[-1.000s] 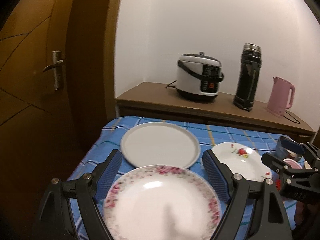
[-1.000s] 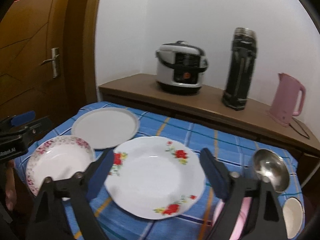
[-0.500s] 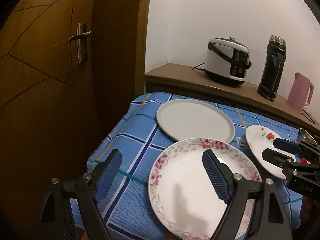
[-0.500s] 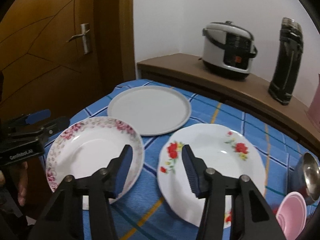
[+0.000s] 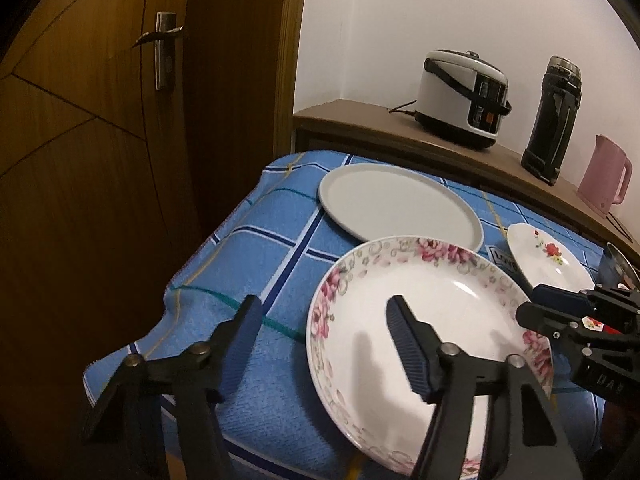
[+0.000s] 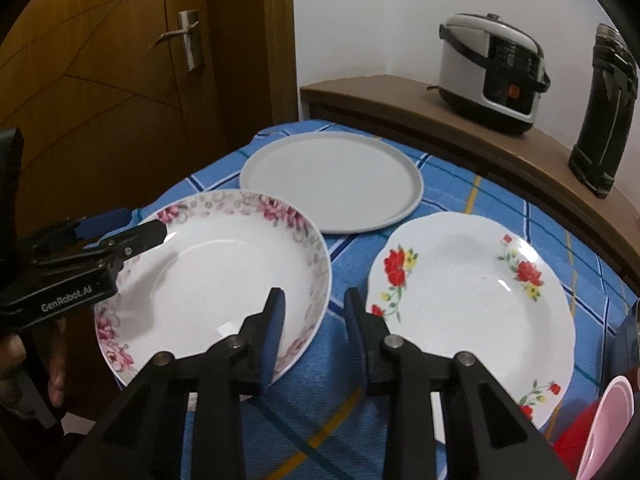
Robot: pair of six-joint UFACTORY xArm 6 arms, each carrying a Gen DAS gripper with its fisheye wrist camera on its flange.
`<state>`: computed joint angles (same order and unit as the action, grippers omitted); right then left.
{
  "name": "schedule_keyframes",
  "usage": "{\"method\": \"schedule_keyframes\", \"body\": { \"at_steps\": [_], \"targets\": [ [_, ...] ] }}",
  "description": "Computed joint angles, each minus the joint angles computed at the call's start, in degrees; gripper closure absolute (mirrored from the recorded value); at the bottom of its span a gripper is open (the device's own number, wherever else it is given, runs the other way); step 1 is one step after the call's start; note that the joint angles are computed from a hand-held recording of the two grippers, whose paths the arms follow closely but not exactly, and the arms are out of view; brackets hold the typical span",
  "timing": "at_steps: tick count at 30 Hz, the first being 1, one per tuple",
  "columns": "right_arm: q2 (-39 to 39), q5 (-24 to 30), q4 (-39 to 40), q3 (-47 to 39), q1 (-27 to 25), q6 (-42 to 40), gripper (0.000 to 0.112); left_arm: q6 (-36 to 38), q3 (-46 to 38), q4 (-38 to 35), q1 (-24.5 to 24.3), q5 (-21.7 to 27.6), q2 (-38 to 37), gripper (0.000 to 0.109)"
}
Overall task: Organize plates and bowls
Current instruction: 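Close the left gripper on the pink-floral bowl's rim, then lift the pink-floral bowl off the cloth with the left gripper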
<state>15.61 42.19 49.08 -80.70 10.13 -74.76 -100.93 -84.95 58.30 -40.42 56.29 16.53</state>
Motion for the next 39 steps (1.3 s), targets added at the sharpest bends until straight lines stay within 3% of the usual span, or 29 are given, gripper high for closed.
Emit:
{"method": "schedule_keyframes", "body": {
  "at_steps": [10,16,21,39],
  "targets": [
    [0.3,-0.3,-0.8,0.4,0.3,-0.2,0.091,-0.1,1.4,-1.7,1.0,-3.8,0.1,0.074],
    [0.5,0.0,-0.6,0.4,0.3,-1.0,0.091,0.4,0.5,-0.9,0.6,-3.2,1.4,0.075],
    [0.5,-0.7,0.5,0.8,0.4,-2.0,0.092,-1.7,1.6,0.0,0.8,-3.5,0.6,0.081],
    [-0.4,-2.2,4.8,0.8,0.3,-5.5,0.092,-3.5,-0.1,3.1,0.2,-1.1,0.7,0.081]
  ]
}}
